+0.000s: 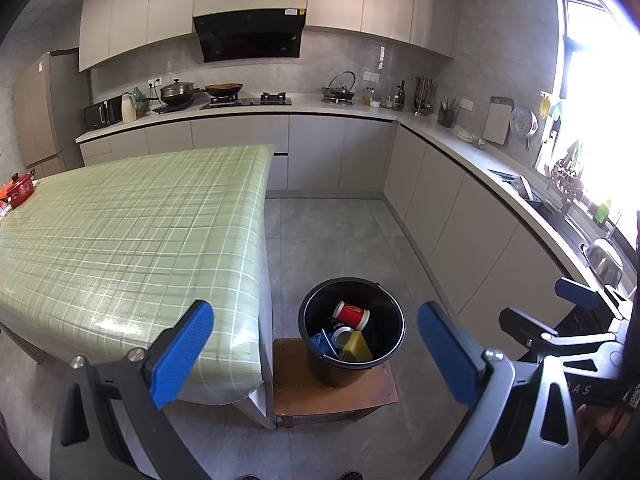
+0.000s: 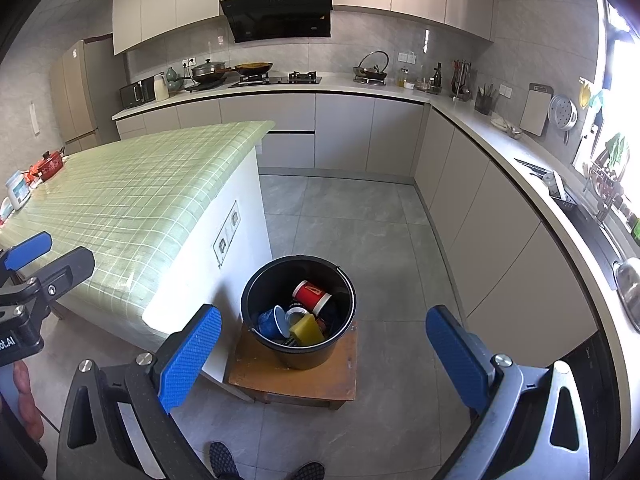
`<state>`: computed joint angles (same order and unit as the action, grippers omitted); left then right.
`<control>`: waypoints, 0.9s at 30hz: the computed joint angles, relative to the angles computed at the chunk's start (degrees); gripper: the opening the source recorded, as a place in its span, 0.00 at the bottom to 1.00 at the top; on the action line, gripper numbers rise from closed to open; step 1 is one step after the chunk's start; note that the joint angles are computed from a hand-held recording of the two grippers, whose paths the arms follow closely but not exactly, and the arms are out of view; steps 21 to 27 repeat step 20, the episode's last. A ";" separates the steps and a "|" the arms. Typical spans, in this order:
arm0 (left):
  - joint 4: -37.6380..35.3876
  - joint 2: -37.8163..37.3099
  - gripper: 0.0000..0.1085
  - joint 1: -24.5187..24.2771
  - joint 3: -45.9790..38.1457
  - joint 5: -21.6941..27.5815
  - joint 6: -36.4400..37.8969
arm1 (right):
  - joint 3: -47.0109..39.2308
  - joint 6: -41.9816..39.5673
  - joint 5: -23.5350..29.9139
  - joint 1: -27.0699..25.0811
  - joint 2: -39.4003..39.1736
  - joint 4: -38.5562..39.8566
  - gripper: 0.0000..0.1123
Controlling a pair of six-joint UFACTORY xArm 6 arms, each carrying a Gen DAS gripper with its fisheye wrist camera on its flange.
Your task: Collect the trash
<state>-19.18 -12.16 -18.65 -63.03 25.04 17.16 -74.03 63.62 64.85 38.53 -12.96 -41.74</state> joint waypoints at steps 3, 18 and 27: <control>-0.46 0.05 0.94 -0.15 -0.03 -0.22 0.54 | 0.04 -0.18 -0.03 -0.20 -0.16 0.03 0.92; -7.01 0.69 0.94 -1.16 -0.15 -2.10 8.14 | 0.56 -0.72 -0.34 -1.31 -0.42 -0.22 0.92; -7.20 0.78 0.94 -1.23 -0.24 -2.03 7.38 | 0.53 -0.65 -0.30 -1.27 -0.30 -0.29 0.92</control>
